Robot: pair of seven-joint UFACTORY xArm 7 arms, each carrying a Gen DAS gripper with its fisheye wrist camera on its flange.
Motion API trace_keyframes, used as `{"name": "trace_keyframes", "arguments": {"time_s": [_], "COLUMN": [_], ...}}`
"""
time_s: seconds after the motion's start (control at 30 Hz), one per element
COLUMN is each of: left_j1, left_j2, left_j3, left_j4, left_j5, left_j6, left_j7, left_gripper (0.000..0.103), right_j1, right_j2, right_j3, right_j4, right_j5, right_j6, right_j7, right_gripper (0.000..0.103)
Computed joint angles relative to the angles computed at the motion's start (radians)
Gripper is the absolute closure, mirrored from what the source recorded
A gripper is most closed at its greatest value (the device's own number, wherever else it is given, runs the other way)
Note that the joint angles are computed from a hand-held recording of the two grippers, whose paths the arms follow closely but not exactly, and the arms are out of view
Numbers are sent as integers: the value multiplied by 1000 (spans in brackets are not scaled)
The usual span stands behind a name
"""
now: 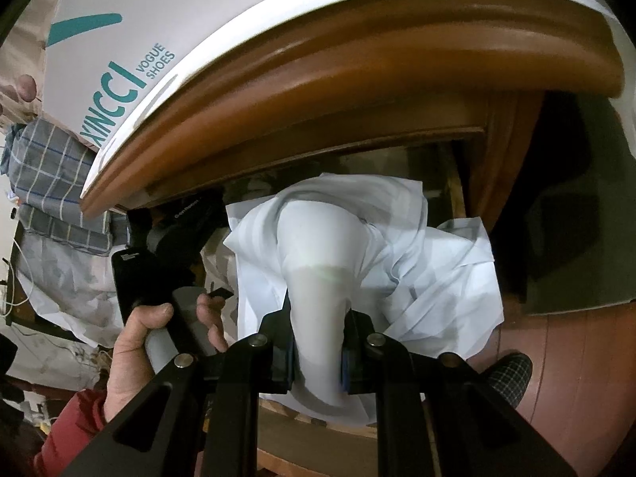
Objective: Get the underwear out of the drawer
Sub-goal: 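Grasp the cream knit garment in the drawer with the left tool while the right tool holds the white underwear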
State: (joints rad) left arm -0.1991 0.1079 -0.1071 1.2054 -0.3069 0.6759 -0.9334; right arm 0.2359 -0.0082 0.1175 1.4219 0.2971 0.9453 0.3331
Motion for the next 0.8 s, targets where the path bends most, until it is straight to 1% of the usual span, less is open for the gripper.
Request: {"name": "trace_keyframes", "arguments": {"time_s": [0.03, 0.07, 0.17, 0.23, 0.33, 0.47, 0.57, 0.7, 0.8], "left_j1": [5, 7, 2, 3, 5, 7, 6, -1, -5], "left_j2": [-6, -8, -35, -55, -106, -162, -203, -248, -266], "left_j3": [-6, -8, -4, -4, 1, 14, 22, 23, 26], "left_j4": [-10, -9, 0, -10, -44, -67, -62, -34, 2], "left_j5": [-39, -61, -29, -50, -78, -107, -90, -41, -9], "left_j6": [-24, -25, 12, 18, 32, 59, 94, 143, 198], "left_j7": [38, 62, 66, 99, 141, 220, 293, 391, 462], "left_gripper": [31, 37, 50, 56, 58, 59, 59, 59, 59], "right_j1": [0, 1, 5, 6, 9, 16, 20, 26, 29], "right_j2": [1, 7, 12, 15, 18, 22, 21, 28, 34], "right_j3": [0, 1, 4, 5, 7, 11, 13, 16, 17], "right_j4": [2, 10, 20, 24, 29, 37, 35, 42, 45], "right_j5": [1, -4, -17, -19, -34, -68, -81, -112, -121], "right_j6": [1, 3, 9, 13, 16, 21, 18, 18, 17], "right_j7": [-4, -1, -1, 0, 6, 20, 27, 39, 41], "right_gripper": [88, 88, 88, 88, 88, 88, 88, 88, 88]}}
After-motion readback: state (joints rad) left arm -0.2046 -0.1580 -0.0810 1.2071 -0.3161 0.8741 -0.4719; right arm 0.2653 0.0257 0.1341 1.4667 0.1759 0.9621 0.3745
